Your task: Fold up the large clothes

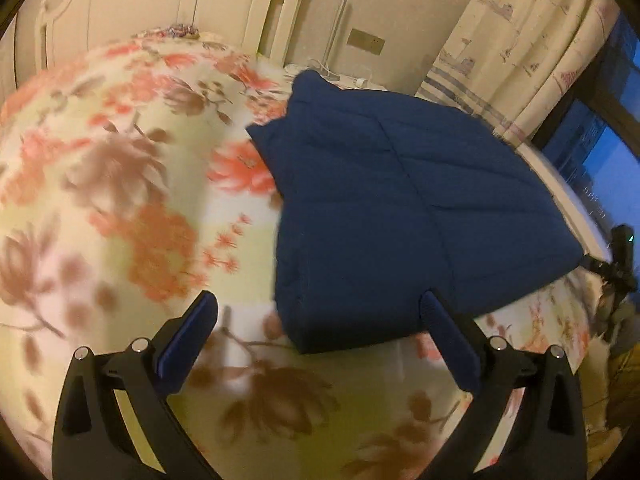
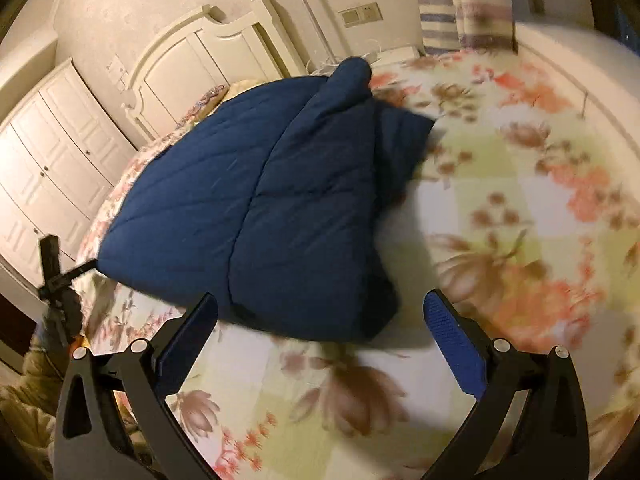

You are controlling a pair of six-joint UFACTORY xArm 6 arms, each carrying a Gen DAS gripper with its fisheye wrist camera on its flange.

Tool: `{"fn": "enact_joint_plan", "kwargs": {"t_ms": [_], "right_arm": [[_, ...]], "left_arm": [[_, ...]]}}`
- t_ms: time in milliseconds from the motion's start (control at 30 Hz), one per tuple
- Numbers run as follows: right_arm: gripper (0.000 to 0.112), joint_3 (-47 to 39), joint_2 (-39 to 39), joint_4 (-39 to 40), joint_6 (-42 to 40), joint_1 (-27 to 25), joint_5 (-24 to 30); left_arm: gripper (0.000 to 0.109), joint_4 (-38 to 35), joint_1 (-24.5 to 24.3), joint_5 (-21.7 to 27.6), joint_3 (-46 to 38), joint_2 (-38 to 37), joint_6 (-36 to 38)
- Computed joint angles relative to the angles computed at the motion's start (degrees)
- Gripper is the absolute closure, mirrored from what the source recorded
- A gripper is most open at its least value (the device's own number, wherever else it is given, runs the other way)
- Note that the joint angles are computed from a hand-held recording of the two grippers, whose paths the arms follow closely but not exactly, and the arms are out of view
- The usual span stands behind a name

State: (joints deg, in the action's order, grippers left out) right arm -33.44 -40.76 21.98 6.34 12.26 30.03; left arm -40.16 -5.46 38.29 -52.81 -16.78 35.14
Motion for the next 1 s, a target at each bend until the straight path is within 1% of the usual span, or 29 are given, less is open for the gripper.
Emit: {"fn": "enact_joint_plan", "kwargs": {"t_ms": [33, 67, 100, 133, 167, 200, 233, 267, 300, 333, 367, 400, 433, 467, 533, 567, 633, 667, 733, 767, 800, 833, 867, 900, 933, 967, 1000], "right_arm": [[0.014, 0.0, 0.6, 0.2, -0.2, 0.9, -1.3], [0.014, -0.9, 2.1, -1.8, 1.0, 1.9, -2.1], [0.014, -1.6, 3.1, -6.1, 3.9, 2.6, -2.6], [0.019, -1.9, 3.6, -8.4, 5.3, 3.0, -3.2], [0.024, -2.5, 4.5, -8.7, 5.0, 3.2, -4.4], [0.026, -3.1, 5.5, -9.6, 5.3, 3.1, -5.3], [0.032, -2.8, 5.1, -10.5, 5.9, 3.2, -5.3], [0.041, -2.5, 4.6, -11.6, 6.6, 3.4, -5.4], [0.047, -2.0, 3.8, -13.8, 8.0, 4.0, -5.4], [0.055, -1.5, 3.1, -15.2, 9.1, 4.2, -5.5], [0.062, -0.9, 2.0, -16.9, 10.2, 4.7, -5.4], [0.063, -0.4, 0.6, -20.8, 12.8, 5.3, -5.0], [0.064, 0.1, -0.4, -23.6, 14.7, 5.7, -4.6], [0.065, 0.6, -2.0, -25.2, 16.0, 6.3, -3.4], [0.065, 2.4, -5.8, -24.7, 15.9, 7.4, -1.3], [0.065, 3.9, -9.0, -24.2, 16.2, 8.5, 0.3], [0.065, 6.7, -15.3, -24.3, 18.1, 11.2, 3.9], [0.065, 8.2, -18.9, -25.4, 20.4, 13.3, 6.0], [0.064, 9.9, -23.5, -28.4, 24.9, 16.9, 9.2], [0.062, 10.6, -25.6, -30.4, 27.8, 19.2, 11.1], [0.060, 10.9, -27.1, -32.7, 30.6, 21.0, 13.4], [0.048, 11.0, -28.1, -35.3, 33.3, 22.4, 15.3], [0.029, 11.0, -29.4, -37.2, 35.5, 23.4, 17.5], [0.021, 10.6, -30.7, -40.3, 38.6, 24.0, 19.8], [0.016, 10.5, -32.1, -42.8, 41.0, 24.1, 20.9], [0.016, 9.9, -33.9, -45.9, 44.0, 24.0, 21.9], [0.016, 8.5, -34.6, -49.2, 46.9, 23.9, 22.9]], "left_arm": [[0.008, -1.4, -0.3, 0.4, -0.8, 1.0, 0.3], [0.008, -2.1, -0.7, 0.4, -2.1, 2.6, -0.4], [0.008, -2.0, -1.3, 0.3, -3.1, 3.8, -1.3], [0.008, -1.1, -1.7, 0.4, -4.3, 5.2, -2.8], [0.007, -1.3, -2.0, -0.3, -4.8, 6.1, -3.3], [0.015, -3.2, -2.1, 0.6, -6.0, 7.0, -2.6], [0.023, -5.5, -2.0, 1.7, -6.5, 7.3, -2.0], [0.044, -6.8, -1.8, 3.6, -6.9, 7.4, -1.9], [0.056, -6.3, -2.4, 3.1, -6.4, 6.6, -2.2], [0.062, -5.5, -3.0, 1.8, -5.1, 5.0, -2.1], [0.073, -5.1, -3.0, 1.6, -4.7, 4.1, -1.9], [0.077, -4.9, -2.7, 2.4, -3.7, 2.3, -2.3], [0.077, -6.2, -1.9, 4.4, -2.9, 0.7, -1.2], [0.078, -6.5, -1.5, 5.6, -2.2, -0.8, -0.7], [0.078, -5.1, -0.7, 7.7, 1.6, -6.4, -0.3], [0.078, -4.1, -0.1, 9.0, 3.6, -9.3, -0.2], [0.077, -3.7, 1.8, 11.9, 6.4, -13.3, 0.6], [0.076, -3.2, 2.8, 13.4, 8.4, -15.8, 0.8], [0.073, -1.8, 2.9, 14.1, 11.6, -19.1, -0.4], [0.069, -1.7, 3.5, 14.7, 13.4, -20.9, -0.8], [0.060, -1.6, 4.1, 15.4, 14.3, -21.9, -1.0], [0.053, -0.9, 4.4, 15.0, 15.1, -23.0, -1.6], [0.043, 0.1, 4.6, 13.3, 16.0, -24.0, -2.5], [0.040, 2.2, 4.3, 9.8, 17.0, -25.7, -4.4], [0.039, 5.2, 3.7, 5.8, 17.7, -27.1, -7.5], [0.035, 10.0, 3.3, 0.6, 18.1, -28.7, -12.9], [0.027, 12.4, 2.9, -2.4, 17.8, -29.3, -15.8]]}}
